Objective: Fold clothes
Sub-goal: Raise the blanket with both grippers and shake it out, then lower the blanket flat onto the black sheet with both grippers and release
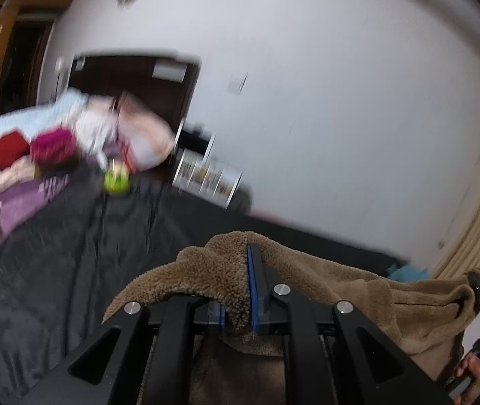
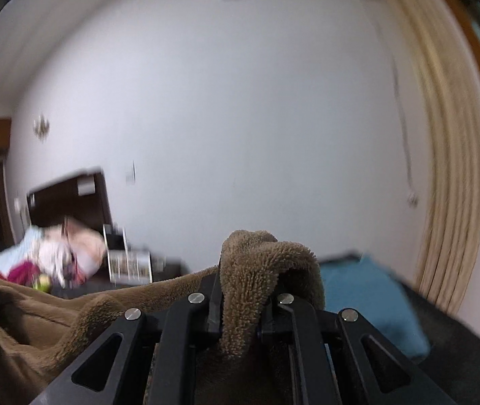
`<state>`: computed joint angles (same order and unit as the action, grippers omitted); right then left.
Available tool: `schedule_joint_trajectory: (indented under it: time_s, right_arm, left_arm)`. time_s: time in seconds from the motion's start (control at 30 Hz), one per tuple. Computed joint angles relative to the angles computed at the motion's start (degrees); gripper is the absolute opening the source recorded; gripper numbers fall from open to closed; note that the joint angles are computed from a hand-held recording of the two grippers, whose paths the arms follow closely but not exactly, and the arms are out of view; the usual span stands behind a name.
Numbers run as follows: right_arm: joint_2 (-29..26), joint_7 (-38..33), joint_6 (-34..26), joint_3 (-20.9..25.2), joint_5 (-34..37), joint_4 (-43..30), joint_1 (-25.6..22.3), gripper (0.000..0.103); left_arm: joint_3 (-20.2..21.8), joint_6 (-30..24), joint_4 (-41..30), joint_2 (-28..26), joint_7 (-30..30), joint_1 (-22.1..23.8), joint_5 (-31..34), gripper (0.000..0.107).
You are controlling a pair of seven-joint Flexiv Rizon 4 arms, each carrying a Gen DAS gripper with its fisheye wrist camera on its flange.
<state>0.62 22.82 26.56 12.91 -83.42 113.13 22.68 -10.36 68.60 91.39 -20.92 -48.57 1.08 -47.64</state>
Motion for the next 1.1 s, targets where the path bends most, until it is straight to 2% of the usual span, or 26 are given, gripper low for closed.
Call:
schedule_joint_trajectory:
  time_s: [0.1, 0.17, 0.23, 0.27, 0.3, 0.37, 0.43, 0.47, 0.53, 0.6, 0.73, 0.83, 1.0, 1.1]
  right_arm:
    - [-2.69, -4.14, 10.37, -2.75, 7.01, -0.24, -2.63, 0.017]
    - [-4.26, -7.61, 16.92, -4.02, 12.30, 0.11, -4.38, 0.021]
    - [-5.95, -9.95, 19.27, -4.42, 15.92, 1.07, -4.88, 0.035]
    - [-6.44, -10.30, 19.07, -4.59, 16.60, 1.59, -4.82, 0.063]
    - [-6.52, -9.88, 19.21, -4.86, 16.43, 2.22, -4.85, 0.084]
    - [-5.84, -7.55, 20.61, -5.45, 14.63, 3.67, -5.40, 0.085]
    - [-5.37, -6.66, 24.58, -5.96, 14.16, 4.52, -6.58, 0.085]
    - [-5.09, -7.36, 26.19, -5.95, 14.57, 4.88, -7.00, 0.085]
    - [-4.40, -11.78, 27.72, -5.28, 17.21, 5.46, -7.18, 0.085]
    - [-4.05, -20.06, 26.94, -4.06, 22.16, 5.21, -6.42, 0.085]
    - [-4.92, -37.50, 22.68, -1.97, 33.80, 2.60, -3.65, 0.085]
    - [-6.35, -46.49, 21.05, -1.41, 40.93, 0.50, -1.97, 0.085]
    - [-9.94, -53.18, 19.67, -2.81, 46.20, -2.95, -0.70, 0.085]
    - [-12.36, -55.25, 19.35, -4.02, 48.97, -5.57, -0.80, 0.085]
  left_arm:
    - [7.37, -12.09, -9.61, -7.45, -14.52, -3.75, 17.82, 0.019]
    - [9.17, -16.97, -13.52, -10.55, -19.55, -4.59, 24.01, 0.019]
    - [9.88, -18.85, -15.46, -12.67, -22.89, -4.78, 27.95, 0.021]
    - [9.06, -19.21, -15.62, -13.07, -23.19, -4.06, 28.05, 0.025]
    - [8.01, -19.74, -15.64, -13.20, -23.24, -3.14, 27.39, 0.028]
    - [5.89, -21.29, -15.68, -13.26, -22.94, -1.15, 24.92, 0.030]
    - [4.59, -22.92, -15.82, -12.93, -22.43, 0.13, 22.96, 0.032]
    - [4.06, -23.42, -15.49, -12.44, -21.58, 0.67, 22.12, 0.036]
    - [3.65, -23.52, -13.37, -10.21, -18.82, 1.32, 21.31, 0.049]
    - [3.46, -23.24, -10.89, -7.80, -15.55, 1.74, 20.47, 0.063]
    - [3.38, -22.30, -5.61, -4.06, -8.26, 1.66, 18.82, 0.065]
    - [3.88, -25.01, -3.88, -2.93, -5.29, 0.95, 19.04, 0.065]
    - [4.85, -27.70, -3.86, -3.30, -3.70, -1.73, 22.30, 0.065]
    - [5.57, -29.15, -7.15, -5.67, -4.55, -4.15, 27.02, 0.065]
